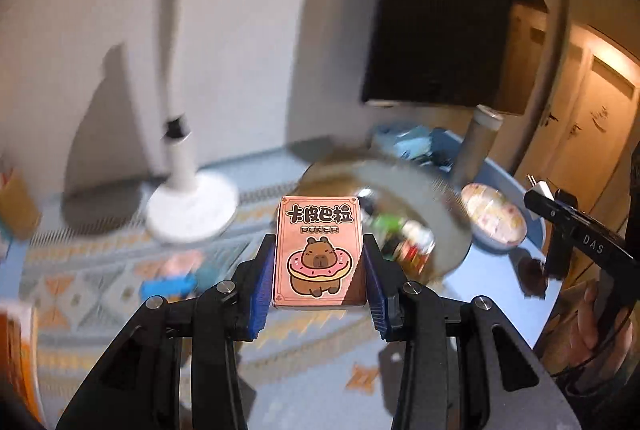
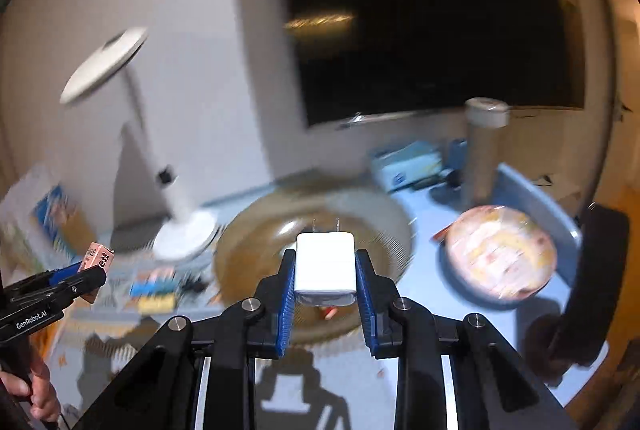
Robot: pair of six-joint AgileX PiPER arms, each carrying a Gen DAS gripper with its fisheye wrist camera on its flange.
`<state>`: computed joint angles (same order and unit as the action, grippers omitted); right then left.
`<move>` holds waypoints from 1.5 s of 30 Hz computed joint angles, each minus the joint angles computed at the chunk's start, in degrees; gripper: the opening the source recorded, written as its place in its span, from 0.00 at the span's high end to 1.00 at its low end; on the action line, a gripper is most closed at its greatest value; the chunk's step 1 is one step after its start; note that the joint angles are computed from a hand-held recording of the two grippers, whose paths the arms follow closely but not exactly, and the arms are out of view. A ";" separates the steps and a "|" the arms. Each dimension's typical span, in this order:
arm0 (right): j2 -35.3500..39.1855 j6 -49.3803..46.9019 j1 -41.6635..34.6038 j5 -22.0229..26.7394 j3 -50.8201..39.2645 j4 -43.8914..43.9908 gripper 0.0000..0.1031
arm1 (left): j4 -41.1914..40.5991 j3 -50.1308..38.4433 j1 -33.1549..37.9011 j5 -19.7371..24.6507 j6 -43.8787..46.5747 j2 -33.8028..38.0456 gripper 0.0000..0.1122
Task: Organize rigid objects
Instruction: 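Carry the pink box and white charger over the amber bowl and open both tools, then withdraw both open tools from the bowl back toward the remaining items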
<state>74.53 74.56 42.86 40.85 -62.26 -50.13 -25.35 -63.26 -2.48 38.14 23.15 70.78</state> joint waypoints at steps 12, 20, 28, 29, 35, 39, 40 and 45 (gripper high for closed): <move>16.42 -22.21 -13.94 -3.73 -9.28 19.93 0.74 | 6.36 -12.41 -11.09 -3.72 -10.46 25.19 0.66; 14.74 -26.02 -20.44 -11.87 -5.21 28.67 0.55 | -8.72 -10.77 -3.84 -0.30 0.24 22.71 0.32; 10.19 -24.59 -16.51 -11.57 -2.09 29.45 0.55 | -14.59 -1.34 4.80 1.62 8.37 9.39 0.31; 9.80 -22.67 -14.33 -10.58 -2.50 27.42 0.55 | -14.33 -0.48 5.80 1.98 8.89 7.38 0.31; 8.46 -12.69 -0.44 -3.85 -7.11 15.50 0.44 | -17.87 5.28 16.61 7.37 17.55 -5.75 0.21; 8.65 -8.34 8.56 -2.17 -9.58 10.10 0.42 | -21.73 10.82 28.73 11.38 25.96 -13.21 0.12; 8.95 -7.83 9.88 -2.74 -9.80 9.97 0.42 | -23.33 11.71 32.71 13.34 28.18 -14.26 0.12; 15.40 -4.18 16.33 -5.34 -12.38 7.67 0.36 | -35.23 19.57 52.16 20.77 41.94 -16.35 0.09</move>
